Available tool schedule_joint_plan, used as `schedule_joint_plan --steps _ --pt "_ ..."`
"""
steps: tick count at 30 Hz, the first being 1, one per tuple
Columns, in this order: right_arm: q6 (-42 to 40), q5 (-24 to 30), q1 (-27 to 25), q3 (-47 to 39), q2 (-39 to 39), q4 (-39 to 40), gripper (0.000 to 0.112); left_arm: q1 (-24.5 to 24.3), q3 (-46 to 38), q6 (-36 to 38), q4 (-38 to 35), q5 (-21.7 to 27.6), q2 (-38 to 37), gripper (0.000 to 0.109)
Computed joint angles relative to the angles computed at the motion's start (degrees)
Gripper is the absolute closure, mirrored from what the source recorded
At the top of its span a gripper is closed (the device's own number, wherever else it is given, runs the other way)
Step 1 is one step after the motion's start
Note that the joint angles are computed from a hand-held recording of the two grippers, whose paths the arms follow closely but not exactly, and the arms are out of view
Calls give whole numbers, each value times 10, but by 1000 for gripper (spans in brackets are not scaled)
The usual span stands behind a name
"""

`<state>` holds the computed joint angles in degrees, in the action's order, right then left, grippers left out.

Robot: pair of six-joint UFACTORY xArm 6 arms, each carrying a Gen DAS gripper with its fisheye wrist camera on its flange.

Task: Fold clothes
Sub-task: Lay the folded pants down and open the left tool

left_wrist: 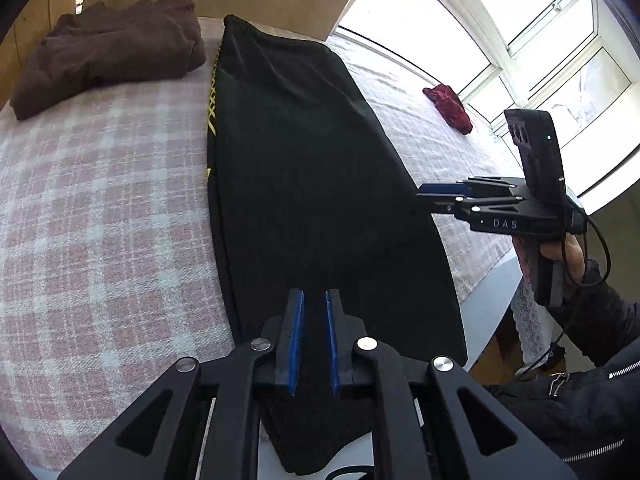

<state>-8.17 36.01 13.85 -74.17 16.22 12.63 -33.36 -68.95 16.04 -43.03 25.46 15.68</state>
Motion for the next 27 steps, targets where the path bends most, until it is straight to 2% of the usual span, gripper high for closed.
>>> schedule_joint_plan --steps 2,3,4,6,8,10,12,18,22,25,27 --pt "10 -29 8 26 -6 -17 75 -3 4 -40 54 -3 3 100" --pt "25 -19 10 24 -4 -33 72 -4 6 -59 80 -3 5 101" --pt "29 -15 9 27 -10 -32 72 -1 7 -66 83 8 3 101" --pt "22 -32 2 72 -52 1 72 4 24 -122 138 14 -20 101" --pt "23 -58 -6 131 -104 24 72 5 58 -127 143 6 -57 96" --pt "46 -64 -10 189 -155 16 71 4 89 -126 141 5 -92 89" --pt "93 -60 -9 233 -194 -23 71 0 106 -147 164 22 -115 76" --pt "283 -61 18 318 -277 -148 71 -9 118 -203 186 84 -126 75" --pt "350 -68 46 333 -278 -136 71 -13 119 -231 219 106 -121 75" --pt "405 -68 61 336 -274 -156 71 -14 124 -220 210 109 -120 74" --pt "437 -67 69 339 -275 -170 71 -11 128 -208 193 105 -123 69"
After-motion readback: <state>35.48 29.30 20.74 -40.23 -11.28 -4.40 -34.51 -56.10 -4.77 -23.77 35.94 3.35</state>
